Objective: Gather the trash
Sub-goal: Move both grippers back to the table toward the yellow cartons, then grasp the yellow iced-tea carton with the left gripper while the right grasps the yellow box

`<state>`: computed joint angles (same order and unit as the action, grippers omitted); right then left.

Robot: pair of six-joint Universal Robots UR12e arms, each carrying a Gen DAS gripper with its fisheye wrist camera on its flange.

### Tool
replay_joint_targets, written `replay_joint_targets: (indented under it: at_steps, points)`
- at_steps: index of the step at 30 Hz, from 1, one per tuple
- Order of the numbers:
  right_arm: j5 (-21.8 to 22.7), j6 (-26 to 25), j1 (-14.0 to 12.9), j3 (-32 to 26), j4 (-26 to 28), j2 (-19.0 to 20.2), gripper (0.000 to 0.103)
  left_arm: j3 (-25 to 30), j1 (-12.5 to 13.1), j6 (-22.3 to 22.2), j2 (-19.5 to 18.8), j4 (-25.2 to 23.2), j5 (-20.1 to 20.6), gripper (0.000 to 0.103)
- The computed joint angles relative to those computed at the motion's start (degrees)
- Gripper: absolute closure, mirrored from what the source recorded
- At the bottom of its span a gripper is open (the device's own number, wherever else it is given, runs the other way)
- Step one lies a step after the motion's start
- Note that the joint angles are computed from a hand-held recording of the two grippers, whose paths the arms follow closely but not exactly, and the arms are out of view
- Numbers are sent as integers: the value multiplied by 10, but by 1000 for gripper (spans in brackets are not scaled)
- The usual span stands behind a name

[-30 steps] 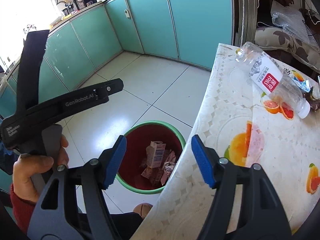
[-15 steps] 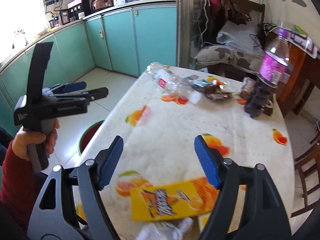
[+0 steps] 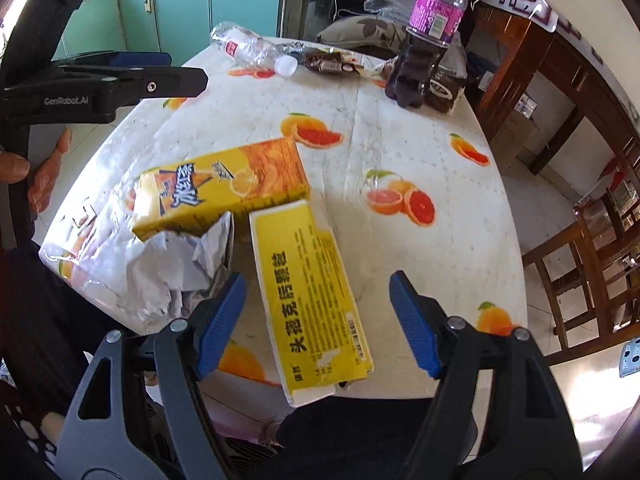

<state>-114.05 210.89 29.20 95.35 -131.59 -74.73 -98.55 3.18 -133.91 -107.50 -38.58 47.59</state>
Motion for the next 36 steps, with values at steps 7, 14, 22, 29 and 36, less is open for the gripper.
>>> replay_joint_targets:
  at_steps: [7,14,22,29,36]
  points:
    - [15,8,-13,7,7,8,67,-17,-19,80,12,-43,34,13]
    - [-13,42,-28,19,-60,3,67,-15,-34,65,2,-30,69,13]
    - [-25,66,-37,16,-111,16,67,6,-45,-3,-21,-17,99,13]
    - [-19,54,-42,-4,-102,37,55,16,-53,-30,-34,1,132,13]
    - [11,62,-52,2,-111,36,35,21,-51,-44,-39,-9,124,14]
